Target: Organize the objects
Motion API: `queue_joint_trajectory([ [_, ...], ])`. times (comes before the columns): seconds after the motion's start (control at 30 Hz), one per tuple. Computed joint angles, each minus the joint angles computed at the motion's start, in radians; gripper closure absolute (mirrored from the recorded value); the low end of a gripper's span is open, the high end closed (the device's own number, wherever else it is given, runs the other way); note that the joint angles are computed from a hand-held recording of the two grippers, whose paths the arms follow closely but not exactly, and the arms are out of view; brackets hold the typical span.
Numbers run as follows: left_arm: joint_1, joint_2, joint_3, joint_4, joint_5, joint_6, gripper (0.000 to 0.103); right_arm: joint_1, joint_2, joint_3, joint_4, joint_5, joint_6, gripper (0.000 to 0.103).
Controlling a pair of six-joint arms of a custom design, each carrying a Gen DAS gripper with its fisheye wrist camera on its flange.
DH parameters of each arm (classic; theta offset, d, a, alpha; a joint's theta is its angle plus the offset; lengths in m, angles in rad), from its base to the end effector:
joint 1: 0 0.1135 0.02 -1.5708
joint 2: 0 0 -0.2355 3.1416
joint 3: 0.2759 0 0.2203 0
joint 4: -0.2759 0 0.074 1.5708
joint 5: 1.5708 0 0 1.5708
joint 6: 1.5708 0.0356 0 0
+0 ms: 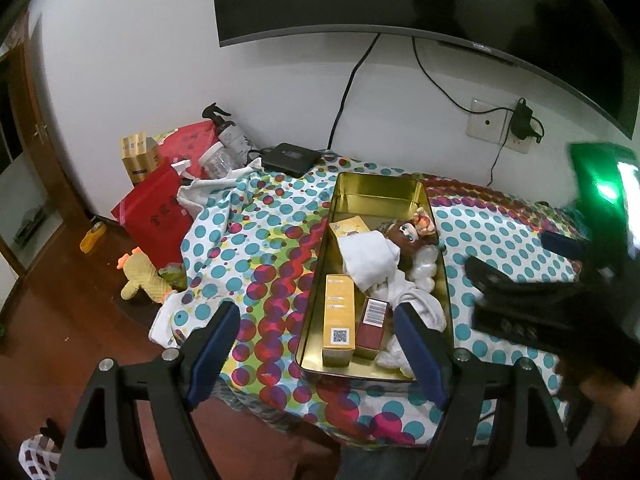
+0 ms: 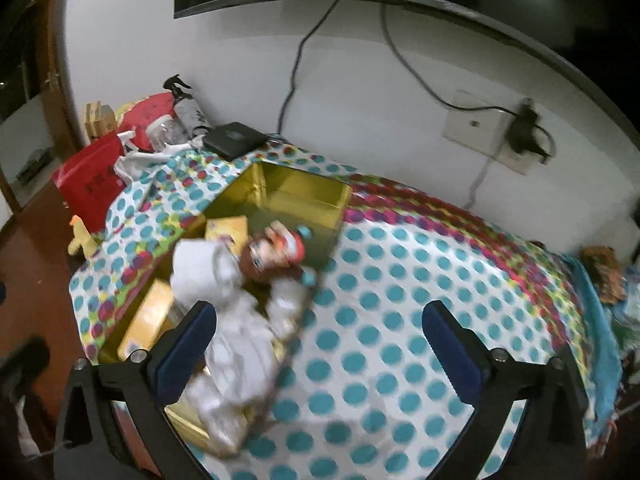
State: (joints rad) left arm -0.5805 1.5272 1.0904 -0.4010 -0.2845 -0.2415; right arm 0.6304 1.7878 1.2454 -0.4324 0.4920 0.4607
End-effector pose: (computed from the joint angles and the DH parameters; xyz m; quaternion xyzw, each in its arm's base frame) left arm 0.2560 -0.1559 0.2331 0.1058 0.9195 -0.0204 0.3781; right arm 0.2865 0.1882 0.1983 -0.0073 0.9299 -0.0512 0.3642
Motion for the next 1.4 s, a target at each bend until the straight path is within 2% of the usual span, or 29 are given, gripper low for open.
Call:
queue_joint_trajectory([
  [0.2, -0.035, -0.011, 0.016, -0.045, -0.031, -0.026, 0.022, 0.063, -0.203, -0.169, -0.076, 0.047, 0.104, 0.000],
  [0.43, -0.109, -0.039, 0.026, -0.084, -0.067, -0.058, 0.022, 0.191, -0.362, -0.251, -0.205, 0.084, 0.206, 0.000],
  [0.67, -0.247, -0.130, -0.006, -0.078, -0.252, -0.086, 0.022, 0.317, -0.474, -0.315, -0.276, 0.180, 0.285, 0.000],
  [0.87, -0.289, -0.084, 0.066, -0.177, -0.304, -0.157, 0.022, 0.348, -0.477, -0.323, -0.330, 0.161, 0.332, 0.000],
  [1.03, -0.305, -0.093, 0.070, -0.193, -0.282, -0.159, 0.022, 0.380, -0.503, -0.333, -0.335, 0.166, 0.342, 0.000],
  [1.2, -0.333, -0.117, 0.049, -0.189, -0.337, -0.165, 0.022, 0.396, -0.508, -0.339, -0.328, 0.161, 0.343, 0.000],
  [1.4, -0.277, -0.032, 0.116, -0.274, -0.209, -0.180, 0.022, 0.403, -0.507, -0.338, -0.322, 0.135, 0.348, 0.000],
])
